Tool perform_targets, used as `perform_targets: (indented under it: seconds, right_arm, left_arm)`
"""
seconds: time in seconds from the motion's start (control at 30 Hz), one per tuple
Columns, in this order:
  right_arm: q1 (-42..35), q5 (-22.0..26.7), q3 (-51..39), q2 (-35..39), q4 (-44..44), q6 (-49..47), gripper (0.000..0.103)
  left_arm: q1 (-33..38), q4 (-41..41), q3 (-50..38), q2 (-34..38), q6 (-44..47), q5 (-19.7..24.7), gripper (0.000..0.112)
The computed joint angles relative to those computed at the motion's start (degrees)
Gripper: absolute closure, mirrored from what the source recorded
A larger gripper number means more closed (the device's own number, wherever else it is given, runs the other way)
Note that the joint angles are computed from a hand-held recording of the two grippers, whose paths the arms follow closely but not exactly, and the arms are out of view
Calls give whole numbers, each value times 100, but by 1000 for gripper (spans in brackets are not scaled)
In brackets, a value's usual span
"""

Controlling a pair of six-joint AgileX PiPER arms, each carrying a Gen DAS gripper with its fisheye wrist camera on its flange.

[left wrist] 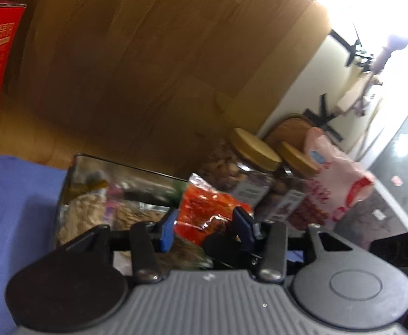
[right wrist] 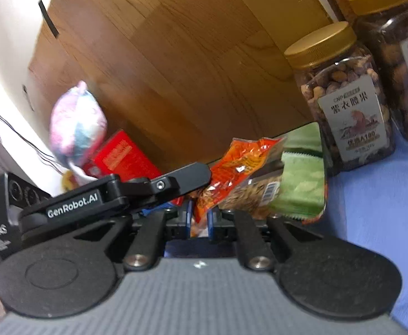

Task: Organize snacks
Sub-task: 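Carry the red bag over the tin box and open the left gripper, then grasp the clear bag of green snacks with the left gripper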

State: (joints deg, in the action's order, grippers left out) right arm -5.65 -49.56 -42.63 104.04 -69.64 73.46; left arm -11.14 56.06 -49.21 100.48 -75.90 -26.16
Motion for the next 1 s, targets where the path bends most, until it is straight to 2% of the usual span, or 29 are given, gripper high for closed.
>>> perform_targets:
  seconds: [0.1,0.17,0.2,0.23,0.27,0.33,0.4,0.47,0.53,0.63,0.7,0.87,0.93,1.0]
  right_arm:
    - [487,838,137,-206,911,-925,87]
    - [702,1157,315,-365,1506,-1645,78]
    - [836,1274,480,-474,2066,-2181,70]
    - [903,1204,702,-575,2606,-2723,64]
    - [926,1095,874,-651,2917,-3037,63]
    - [823,891,1175,-842,3050,-3175,63]
    - [758,665,1533,-1082,3215,-3252,63]
    - [422,237,2022,-1310,2914,-3164,63]
    - [93,-131,2406,-1381,2483,-3037,63]
    - [-214,-307,2600,-1159,1599,-2661,59]
    - [-479,-406,2566,-816,1007,-2145,59]
    - [-740,-433,2161,-113,109,-932,62]
    - [-751,-585,2162,-19,-11,-788,66]
    - [-668,-678,2091,99,-180,-529,72]
  left_arm:
    - [-216,-789,27,-11,855,507,67]
    - [-278,-1353,164,-106,1458,602,65]
    - [-309,-1612,252,-185,1723,637,65]
    - [-343,-1862,347,-280,1983,660,65]
    - [-364,-2166,486,-402,2324,609,65]
    - [-447,-2809,816,-703,3056,535,65]
    - [-452,-3044,1222,-1039,3375,381,65]
    - [-347,-2985,1746,-1383,3384,99,65]
    - [-88,-2726,2450,-1680,3250,-413,65]
    - [446,-2206,3290,-1749,2989,-1100,66]
    - [1141,-1399,3669,-1409,2468,-1707,68]
    - [2515,-59,3910,-431,1911,-2737,79]
    - [2546,46,3839,-310,1840,-2812,81]
    - [2495,-60,3796,-2,2036,-3035,89]
